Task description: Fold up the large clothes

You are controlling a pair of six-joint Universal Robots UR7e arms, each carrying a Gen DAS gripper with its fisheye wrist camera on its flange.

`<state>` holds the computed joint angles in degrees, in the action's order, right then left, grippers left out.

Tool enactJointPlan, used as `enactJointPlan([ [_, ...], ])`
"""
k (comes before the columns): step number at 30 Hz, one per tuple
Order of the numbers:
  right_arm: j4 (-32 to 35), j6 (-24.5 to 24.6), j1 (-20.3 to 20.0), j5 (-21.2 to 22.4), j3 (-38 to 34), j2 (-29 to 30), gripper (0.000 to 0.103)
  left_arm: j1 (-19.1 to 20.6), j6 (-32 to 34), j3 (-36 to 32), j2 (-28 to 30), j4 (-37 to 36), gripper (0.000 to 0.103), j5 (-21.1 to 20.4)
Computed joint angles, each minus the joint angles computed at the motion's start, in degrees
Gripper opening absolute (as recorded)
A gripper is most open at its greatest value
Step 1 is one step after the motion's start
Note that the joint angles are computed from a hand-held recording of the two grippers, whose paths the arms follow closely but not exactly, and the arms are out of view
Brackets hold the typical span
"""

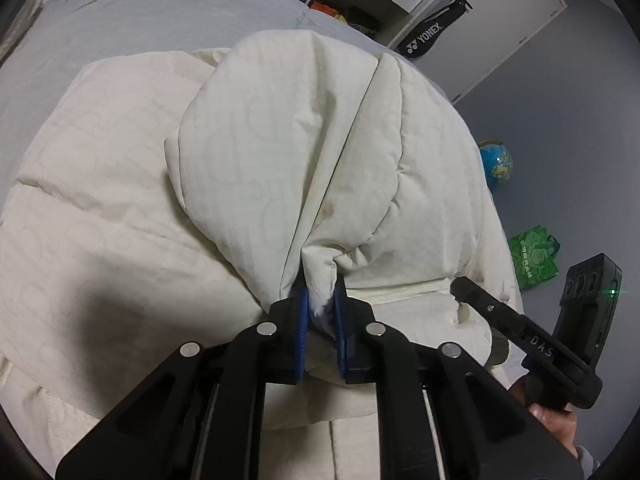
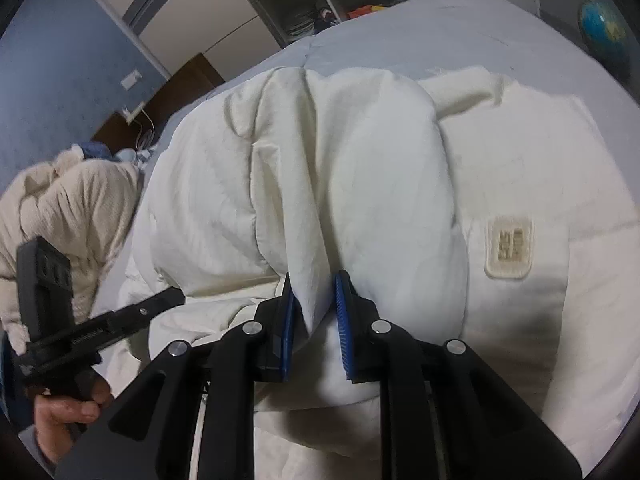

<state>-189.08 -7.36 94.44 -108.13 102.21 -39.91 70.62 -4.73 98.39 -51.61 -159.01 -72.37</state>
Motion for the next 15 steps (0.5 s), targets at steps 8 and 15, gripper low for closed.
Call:
enactJointPlan([
  [8, 1.9, 0.0, 1.1, -0.9, -0.1, -1.0, 0.021, -0.5, -1.4, -2.3, 0.1, 3.1, 0.016, -0.8],
  [15, -0.2, -2.1, 3.3, -1.9, 2.5, -2.6, 0.049, -1.8, 1.2, 0.2, -2.2, 1.4, 0.065, -4.0],
])
